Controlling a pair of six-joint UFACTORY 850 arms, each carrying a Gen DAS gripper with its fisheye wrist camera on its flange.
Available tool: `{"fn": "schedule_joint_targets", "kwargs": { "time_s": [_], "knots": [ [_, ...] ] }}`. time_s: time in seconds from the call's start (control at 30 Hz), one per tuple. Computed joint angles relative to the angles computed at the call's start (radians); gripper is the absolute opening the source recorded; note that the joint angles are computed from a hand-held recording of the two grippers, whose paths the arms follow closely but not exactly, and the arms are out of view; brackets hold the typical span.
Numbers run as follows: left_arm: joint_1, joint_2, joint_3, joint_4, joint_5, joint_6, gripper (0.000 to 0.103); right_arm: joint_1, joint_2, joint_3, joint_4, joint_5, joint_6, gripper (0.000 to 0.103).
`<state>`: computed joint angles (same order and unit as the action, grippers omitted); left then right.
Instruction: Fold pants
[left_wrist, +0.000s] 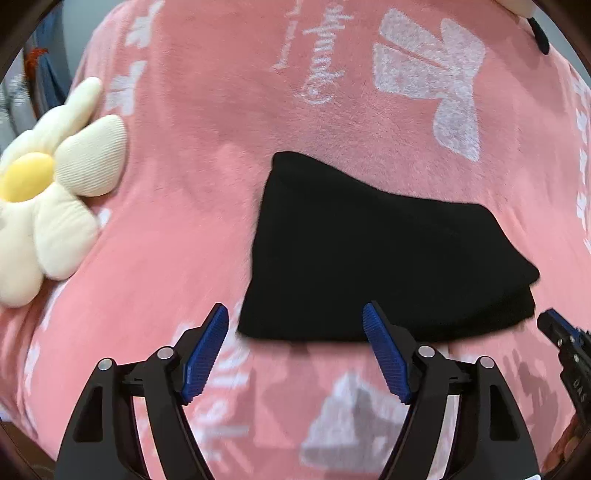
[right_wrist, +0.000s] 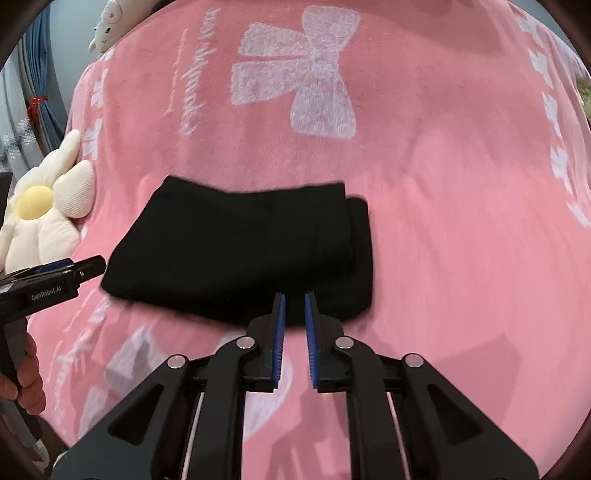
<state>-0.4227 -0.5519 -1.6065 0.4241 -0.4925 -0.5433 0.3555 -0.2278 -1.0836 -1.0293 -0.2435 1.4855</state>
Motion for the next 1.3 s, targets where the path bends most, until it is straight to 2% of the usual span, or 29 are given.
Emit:
{"fn": "schedule_joint_targets", "kwargs": {
  "time_s": [0.07,0.13,0.2,0.23,0.3,0.37,0.5,0.57,0.7,0.77,0.83,0.93,1.07,1.13,1.3],
  "knots": [
    [-0.013,0.047,0.061,0.063,0.019,-0.06,0.079,0.036,0.039,0.043,-0.037,-0.033,0.042,0.011],
    [-0.02,0.118,0.157,0.109,0.056,-0.111,0.085,0.061,0.076,0.097,-0.098,-0.038,0.129,0.019],
    [-0.024,0.172,0.235,0.128,0.085,-0.135,0.086,0.101,0.109,0.155,-0.243,-0.106,0.284,0.053],
    [-0.026,0.2,0.278,0.159,0.104,-0.174,0.087,0.116,0.121,0.177,-0.287,-0.136,0.328,0.054],
    [-0.027,0.231,0.334,0.149,0.127,-0.171,0.087,0.139,0.146,0.222,-0.291,-0.16,0.356,0.054],
    [-0.033,0.252,0.379,0.188,0.131,-0.212,0.087,0.134,0.176,0.256,-0.286,-0.123,0.414,0.055],
    [-0.033,0.298,0.47,0.187,0.17,-0.233,0.087,0.153,0.205,0.291,-0.336,-0.13,0.512,0.061],
    [-0.036,0.306,0.499,0.252,0.173,-0.307,0.087,0.169,0.204,0.292,-0.334,-0.148,0.513,0.062],
    [-0.032,0.316,0.549,0.312,0.187,-0.391,0.087,0.194,0.174,0.269,-0.276,-0.195,0.454,0.071],
    [-0.024,0.322,0.559,0.278,0.21,-0.382,0.087,0.203,0.168,0.268,-0.281,-0.201,0.451,0.071],
    [-0.024,0.327,0.566,0.326,0.223,-0.437,0.087,0.21,0.163,0.264,-0.279,-0.207,0.44,0.071],
    [-0.016,0.321,0.569,0.251,0.256,-0.379,0.087,0.211,0.168,0.271,-0.294,-0.204,0.459,0.072],
    [-0.021,0.325,0.577,0.304,0.282,-0.426,0.087,0.22,0.17,0.275,-0.309,-0.217,0.479,0.072],
    [-0.021,0.327,0.581,0.258,0.302,-0.375,0.087,0.231,0.16,0.266,-0.295,-0.226,0.458,0.072],
    [-0.036,0.313,0.575,0.27,0.283,-0.377,0.087,0.269,0.134,0.259,-0.323,-0.241,0.485,0.073]
  ]
}}
